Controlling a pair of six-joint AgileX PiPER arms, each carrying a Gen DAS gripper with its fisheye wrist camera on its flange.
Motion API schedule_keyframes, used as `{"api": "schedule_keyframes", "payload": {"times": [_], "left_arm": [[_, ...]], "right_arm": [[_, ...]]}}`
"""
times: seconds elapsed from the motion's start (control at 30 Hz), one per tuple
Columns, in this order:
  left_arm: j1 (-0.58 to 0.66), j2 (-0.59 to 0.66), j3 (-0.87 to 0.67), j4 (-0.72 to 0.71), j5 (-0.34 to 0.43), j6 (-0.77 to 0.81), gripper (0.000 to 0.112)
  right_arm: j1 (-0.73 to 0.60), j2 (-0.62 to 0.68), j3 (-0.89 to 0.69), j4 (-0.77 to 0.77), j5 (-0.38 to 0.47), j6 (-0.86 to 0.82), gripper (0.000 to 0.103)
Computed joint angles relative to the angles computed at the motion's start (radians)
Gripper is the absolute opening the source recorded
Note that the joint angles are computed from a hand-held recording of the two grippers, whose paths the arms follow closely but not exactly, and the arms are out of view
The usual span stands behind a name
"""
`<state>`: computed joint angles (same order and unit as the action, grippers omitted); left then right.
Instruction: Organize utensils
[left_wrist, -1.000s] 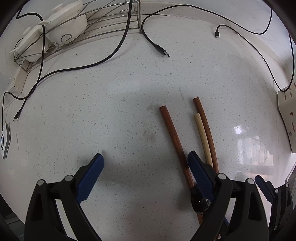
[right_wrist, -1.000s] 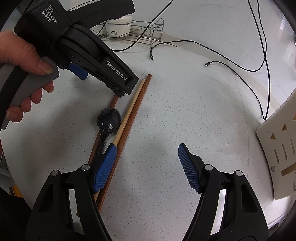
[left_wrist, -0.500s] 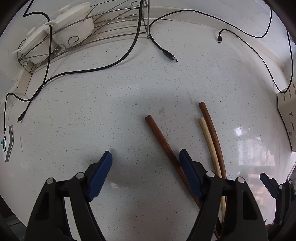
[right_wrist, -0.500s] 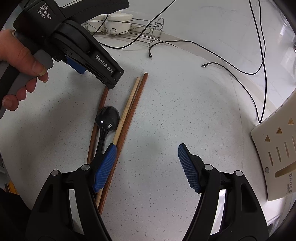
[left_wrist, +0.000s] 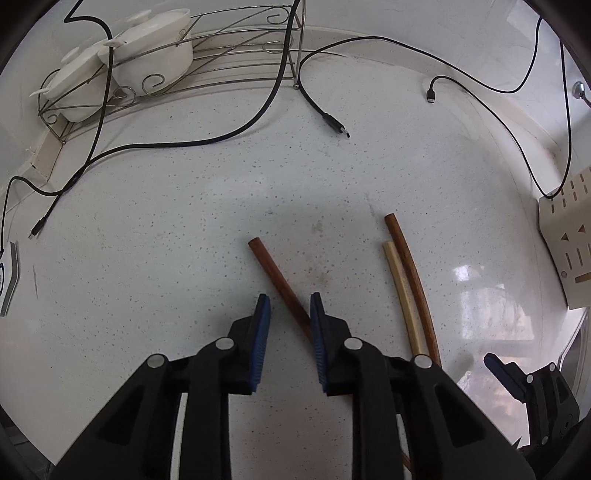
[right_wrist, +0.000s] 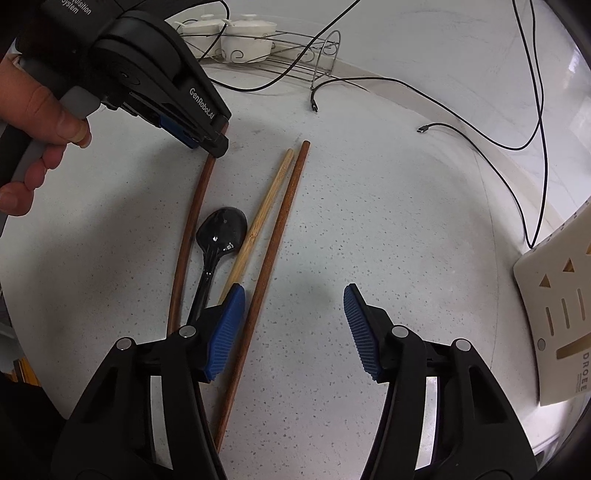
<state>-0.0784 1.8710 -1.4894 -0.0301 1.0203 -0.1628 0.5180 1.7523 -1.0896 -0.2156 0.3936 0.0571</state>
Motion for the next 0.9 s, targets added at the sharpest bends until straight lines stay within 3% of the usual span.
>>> {"api": "schedule_keyframes", "payload": {"times": [0.13,0.23,0.3,0.57,0.9], "left_arm": [[0.028,0.006,-0.019,-0.039,0.025,0.052,0.011],[0.026,0.016,-0.034,-0.055,0.039,0.091,0.006],[0.025,0.023,-0.046,-0.068,0.048,0.121,0.006],[0.045,0.004,-0.016,-0.124,0.044,0.193,0.006],[0.033,-0.011,-0.028,-0.145,0.041,0.216,0.006]], "right_arm": [[0.012,0.007,-0.017,0.031,0.014,-0.055,0.037],[0.038,0.018,-0.039,0.023,0.048,-0.074,0.008],[0.044,0.015,-0.037,0.0,0.053,-0.041,0.007],[-0.077,-0.009,-0.039,0.265,0.106,-0.191,0.005],[-0.101,-0.045,0.008,0.263,0.077,-0.169,0.005]]}}
